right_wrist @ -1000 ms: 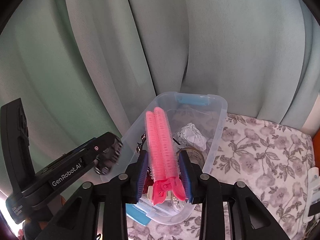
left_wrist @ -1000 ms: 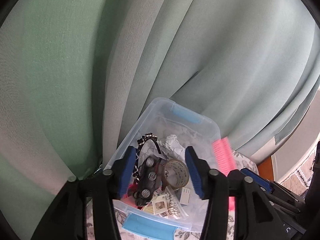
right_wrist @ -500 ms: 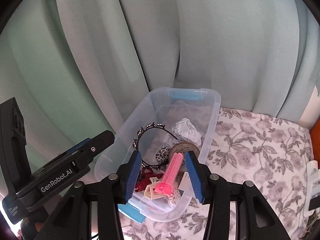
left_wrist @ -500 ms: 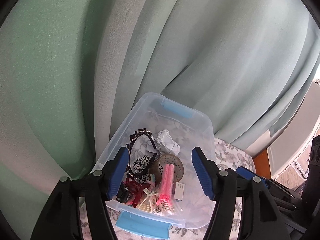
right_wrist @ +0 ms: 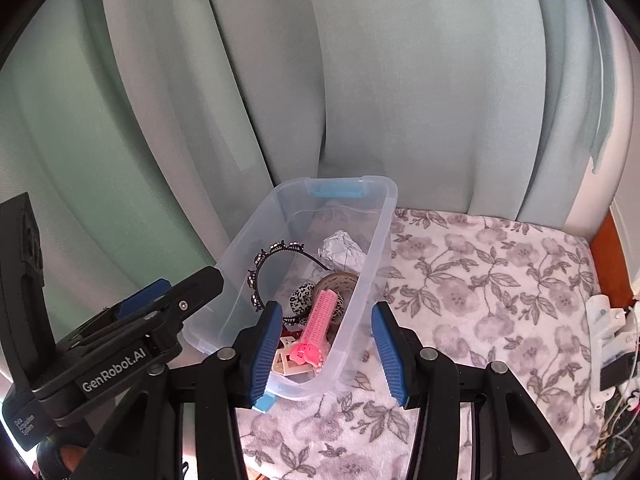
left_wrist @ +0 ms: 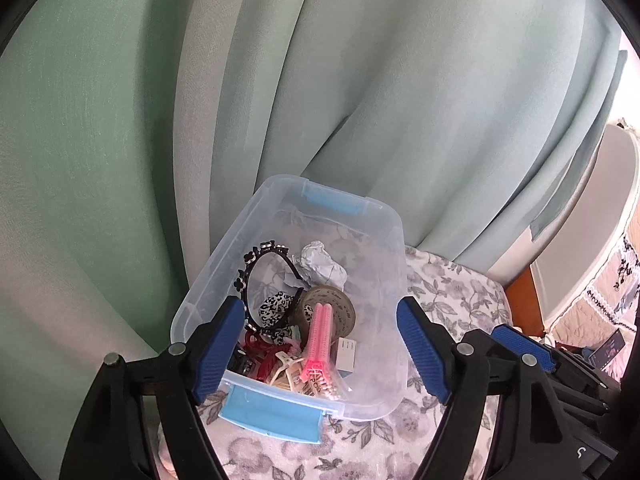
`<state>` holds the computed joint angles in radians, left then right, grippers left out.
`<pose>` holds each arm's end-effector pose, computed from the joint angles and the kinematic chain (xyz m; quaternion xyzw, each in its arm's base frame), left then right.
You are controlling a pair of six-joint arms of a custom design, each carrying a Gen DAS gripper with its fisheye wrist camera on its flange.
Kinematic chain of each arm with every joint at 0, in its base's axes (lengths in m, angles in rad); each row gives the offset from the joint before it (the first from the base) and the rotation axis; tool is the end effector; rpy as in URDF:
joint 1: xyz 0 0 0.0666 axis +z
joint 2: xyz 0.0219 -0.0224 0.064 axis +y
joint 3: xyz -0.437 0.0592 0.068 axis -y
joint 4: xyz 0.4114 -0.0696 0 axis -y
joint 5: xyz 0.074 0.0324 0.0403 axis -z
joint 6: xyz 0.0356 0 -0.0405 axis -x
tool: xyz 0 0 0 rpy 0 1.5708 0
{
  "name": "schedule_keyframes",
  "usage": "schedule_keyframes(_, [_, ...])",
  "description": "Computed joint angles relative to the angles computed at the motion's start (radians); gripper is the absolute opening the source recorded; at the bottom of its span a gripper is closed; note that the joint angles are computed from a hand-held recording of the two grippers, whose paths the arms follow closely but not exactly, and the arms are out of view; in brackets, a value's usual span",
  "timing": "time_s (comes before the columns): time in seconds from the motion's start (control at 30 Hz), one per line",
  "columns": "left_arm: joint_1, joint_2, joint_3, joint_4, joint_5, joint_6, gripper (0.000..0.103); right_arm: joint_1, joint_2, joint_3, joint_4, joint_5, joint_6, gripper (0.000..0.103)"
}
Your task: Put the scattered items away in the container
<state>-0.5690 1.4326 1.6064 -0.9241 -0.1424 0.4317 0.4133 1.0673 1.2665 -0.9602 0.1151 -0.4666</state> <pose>0.4355 -0.2730 0.5693 0.0344 0.9145 -0.1336 0.3804 0.3250 0.1376 0.5520 0.0471 0.9167 0.1197 0.3783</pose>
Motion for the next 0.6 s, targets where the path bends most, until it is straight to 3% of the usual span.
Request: schedule_keyframes(0.6, [-0.074, -0.048, -0.022, -0.073, -0.064, -0.036, 0.087, 0.070, -0.104, -0.022, -0.125, 0.121, -0.096, 0.063])
